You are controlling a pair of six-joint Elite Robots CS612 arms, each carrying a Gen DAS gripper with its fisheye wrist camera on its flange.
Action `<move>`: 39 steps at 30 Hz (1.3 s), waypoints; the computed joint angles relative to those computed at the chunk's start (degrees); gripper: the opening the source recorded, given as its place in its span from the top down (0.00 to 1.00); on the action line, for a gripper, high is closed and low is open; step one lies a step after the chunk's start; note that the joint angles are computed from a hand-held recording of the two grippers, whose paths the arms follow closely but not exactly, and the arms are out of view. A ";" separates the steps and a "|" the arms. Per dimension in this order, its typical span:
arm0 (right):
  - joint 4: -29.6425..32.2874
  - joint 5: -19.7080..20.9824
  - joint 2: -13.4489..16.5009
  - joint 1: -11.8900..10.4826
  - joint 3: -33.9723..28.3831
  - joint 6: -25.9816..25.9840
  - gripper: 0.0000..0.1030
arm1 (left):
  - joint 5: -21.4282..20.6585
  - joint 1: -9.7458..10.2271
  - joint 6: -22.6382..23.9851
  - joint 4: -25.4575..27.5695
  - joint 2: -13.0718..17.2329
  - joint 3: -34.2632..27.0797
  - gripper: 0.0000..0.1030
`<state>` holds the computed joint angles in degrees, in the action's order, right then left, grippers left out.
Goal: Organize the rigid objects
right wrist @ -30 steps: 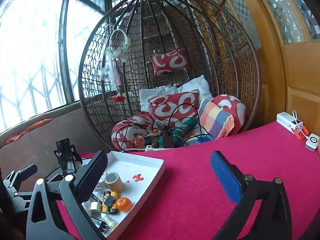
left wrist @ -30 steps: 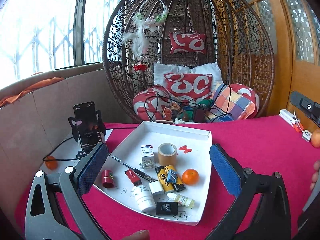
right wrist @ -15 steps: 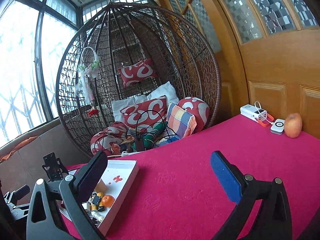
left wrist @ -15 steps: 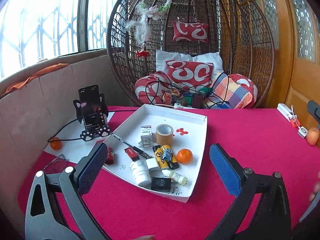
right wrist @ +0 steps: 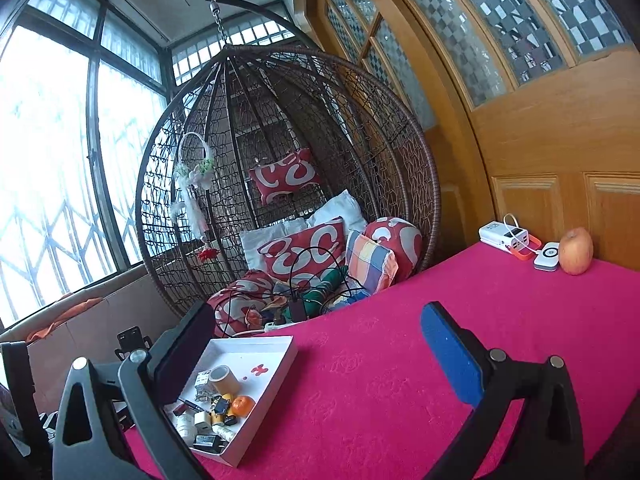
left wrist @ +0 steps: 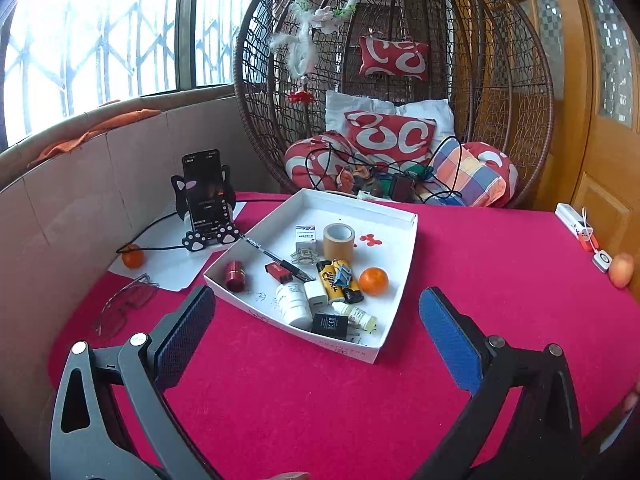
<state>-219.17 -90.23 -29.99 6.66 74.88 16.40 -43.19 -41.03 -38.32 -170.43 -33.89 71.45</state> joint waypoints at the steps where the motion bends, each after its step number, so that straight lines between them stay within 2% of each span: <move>1: -0.40 -0.16 -0.13 0.03 0.35 0.12 0.00 | 0.76 -0.20 0.00 -0.01 -0.10 0.23 0.00; 5: -1.81 -0.17 -0.64 0.14 1.63 0.14 0.00 | 2.49 -0.90 0.23 -0.21 -0.35 0.93 0.00; 18: -2.74 0.23 -1.02 0.20 2.50 -0.85 0.00 | 1.70 -1.40 2.53 -3.77 -0.72 1.57 0.00; 30: -0.81 0.32 -1.12 0.30 2.56 -1.36 0.00 | 0.54 -1.18 0.79 -0.82 -0.87 1.34 0.00; 39: -0.14 0.39 -1.19 0.45 2.70 -1.71 0.00 | -0.64 -0.96 0.47 -0.82 -0.83 1.43 0.00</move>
<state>-219.32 -89.84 -31.18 7.11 77.58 14.70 -43.83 -42.00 -37.85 -171.25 -34.71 72.87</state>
